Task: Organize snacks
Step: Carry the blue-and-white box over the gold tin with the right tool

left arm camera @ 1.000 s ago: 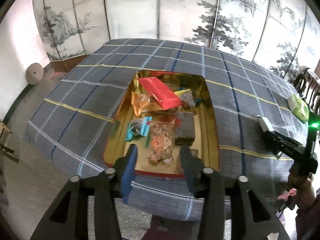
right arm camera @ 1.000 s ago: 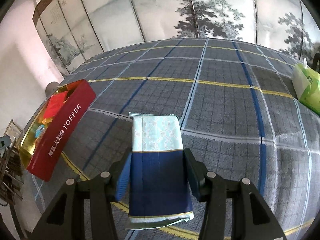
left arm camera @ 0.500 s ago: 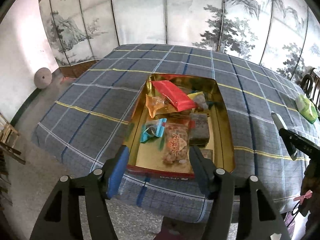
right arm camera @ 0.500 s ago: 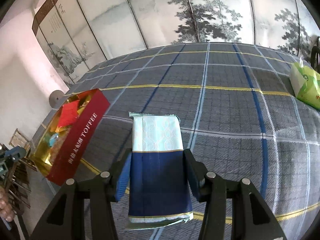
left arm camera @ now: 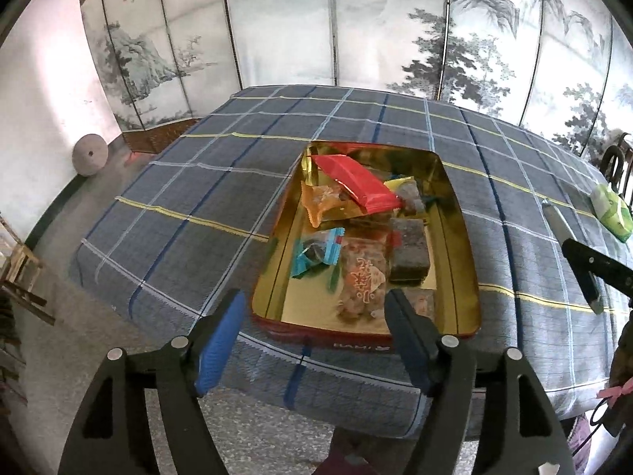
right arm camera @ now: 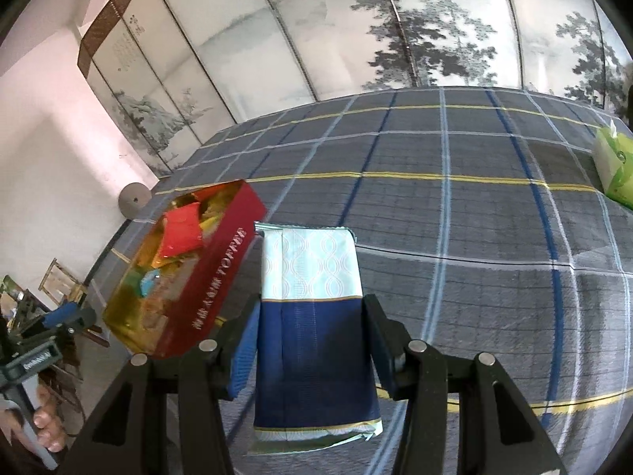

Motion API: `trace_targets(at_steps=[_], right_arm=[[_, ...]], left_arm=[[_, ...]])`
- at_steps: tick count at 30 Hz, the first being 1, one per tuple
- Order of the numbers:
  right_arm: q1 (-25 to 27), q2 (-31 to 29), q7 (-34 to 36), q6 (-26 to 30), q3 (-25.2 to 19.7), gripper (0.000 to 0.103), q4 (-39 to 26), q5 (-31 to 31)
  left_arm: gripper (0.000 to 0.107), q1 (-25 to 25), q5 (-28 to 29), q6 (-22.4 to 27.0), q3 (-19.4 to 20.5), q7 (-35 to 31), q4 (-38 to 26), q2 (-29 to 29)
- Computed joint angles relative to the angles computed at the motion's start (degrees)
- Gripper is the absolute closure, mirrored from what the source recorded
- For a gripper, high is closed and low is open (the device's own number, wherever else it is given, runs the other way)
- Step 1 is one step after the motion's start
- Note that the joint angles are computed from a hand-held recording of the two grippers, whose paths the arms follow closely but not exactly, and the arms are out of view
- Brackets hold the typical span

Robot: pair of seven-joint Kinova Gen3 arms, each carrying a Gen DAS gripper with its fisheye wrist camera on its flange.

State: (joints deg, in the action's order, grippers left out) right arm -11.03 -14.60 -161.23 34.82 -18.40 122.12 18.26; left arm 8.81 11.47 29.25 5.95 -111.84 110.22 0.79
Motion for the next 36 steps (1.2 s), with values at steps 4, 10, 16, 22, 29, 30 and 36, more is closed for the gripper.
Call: trace_targets(at_steps=[4,10,16,22,29,30,36], right_arm=[[-0.4,0.6,-0.4,0.2,-0.8,0.052,-1.5,0.6],[-1.9,1.5,0.1,0.4,-0.6,0.052,-3.3,0.9],[-3.2,2.6,1.0,0.3,-0.1,0.052,-5.0,0.9],[-4.7,4.0,2.8,-1.0,0.9,0.052,-6.8,0.1],[-7.3,7.3,4.8,-0.9,1.5,0.052,-10.4,0.7],[-7.8,7.9,5.2,-1.0,1.8,0.052,-10.9,0.6],[-10.5,11.4,8.9,-1.8,4.0,0.052,-13.5,-1.0]], left_arm=[[0.035,-0.2,-0.1,0.0,-0.1,0.1,0.0,0.3],[0.032,-0.4,-0.9,-0.1,-0.2,0.8,-0.1,0.7],[0.031,-0.6,-2.1,-0.4,-0.3,2.0,0.0,1.2],[0.031,-1.3,-1.4,-0.1,-0.4,1.4,-0.2,1.6],[0.031,-2.3,-0.2,1.0,-0.8,0.4,-0.9,2.2],[0.031,-2.4,-0.1,1.2,-0.8,0.3,-1.0,2.3],[0.030,-2.9,-0.8,1.0,-1.0,1.2,-0.9,2.7]])
